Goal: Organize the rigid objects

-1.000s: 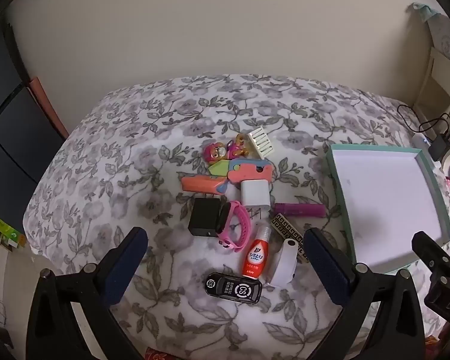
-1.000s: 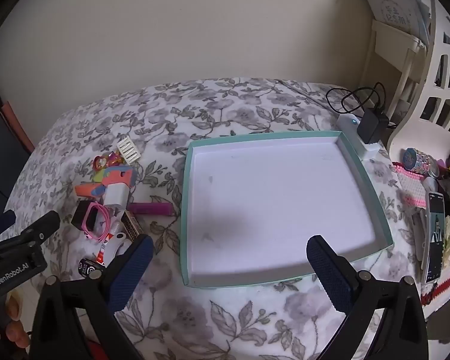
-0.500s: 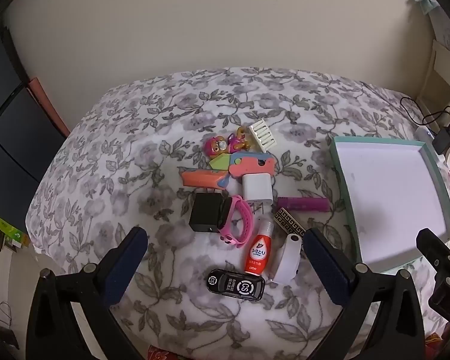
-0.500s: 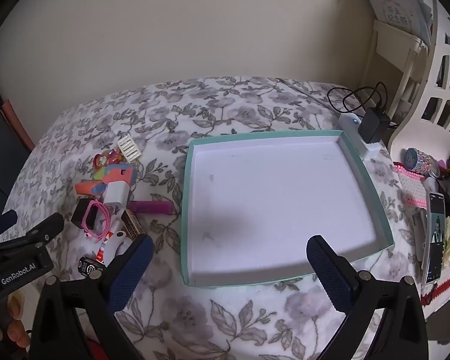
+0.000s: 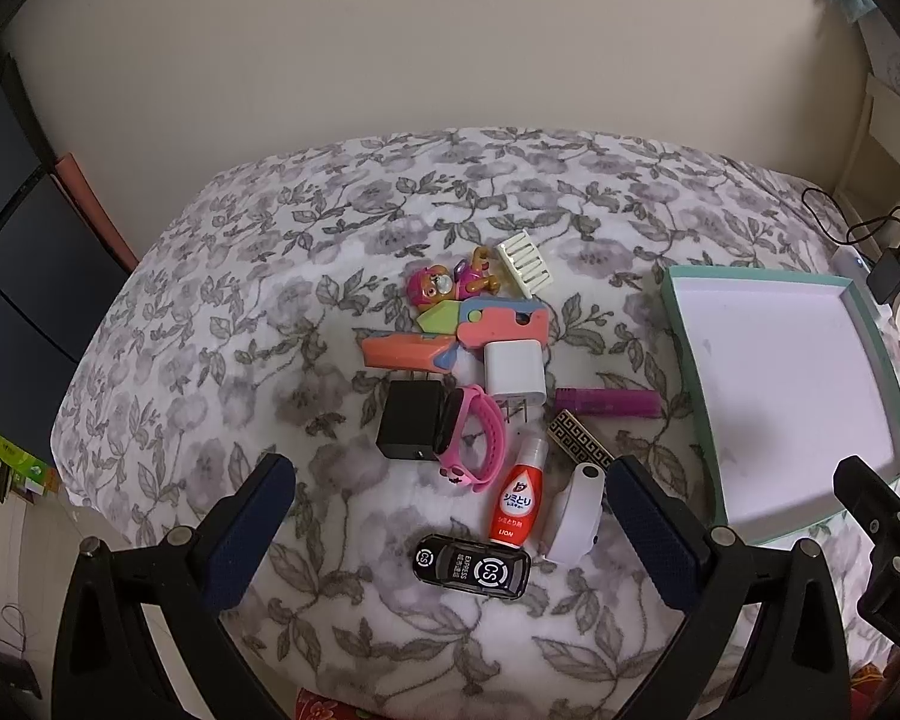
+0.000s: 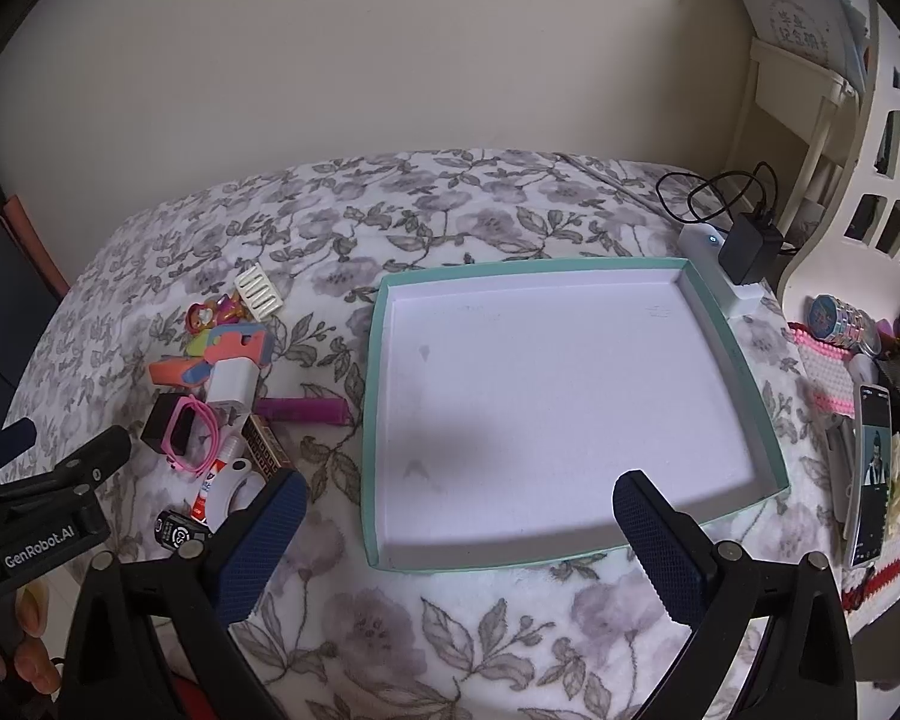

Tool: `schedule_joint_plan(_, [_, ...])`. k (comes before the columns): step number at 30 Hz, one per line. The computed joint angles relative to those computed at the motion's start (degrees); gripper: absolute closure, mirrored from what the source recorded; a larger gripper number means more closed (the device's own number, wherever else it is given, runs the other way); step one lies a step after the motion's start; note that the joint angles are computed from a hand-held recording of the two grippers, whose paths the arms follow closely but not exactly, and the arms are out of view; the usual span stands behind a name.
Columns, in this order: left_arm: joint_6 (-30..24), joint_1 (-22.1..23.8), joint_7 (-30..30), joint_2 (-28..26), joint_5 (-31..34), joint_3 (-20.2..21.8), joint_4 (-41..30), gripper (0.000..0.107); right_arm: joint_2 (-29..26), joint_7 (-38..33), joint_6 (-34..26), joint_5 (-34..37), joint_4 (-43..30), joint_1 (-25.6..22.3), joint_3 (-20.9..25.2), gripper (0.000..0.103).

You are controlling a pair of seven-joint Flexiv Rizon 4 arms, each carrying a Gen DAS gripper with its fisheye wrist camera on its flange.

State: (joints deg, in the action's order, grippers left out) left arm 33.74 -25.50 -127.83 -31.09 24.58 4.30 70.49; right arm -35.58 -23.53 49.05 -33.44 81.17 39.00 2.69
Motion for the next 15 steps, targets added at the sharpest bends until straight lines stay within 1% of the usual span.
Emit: schedule_joint_plan(15, [-0.11, 0.02, 0.07, -0.04, 0.01, -0.06, 0.18, 0.004, 0.01, 0.12, 0.05, -0.08, -0.02, 0.07, -0.09, 0.000])
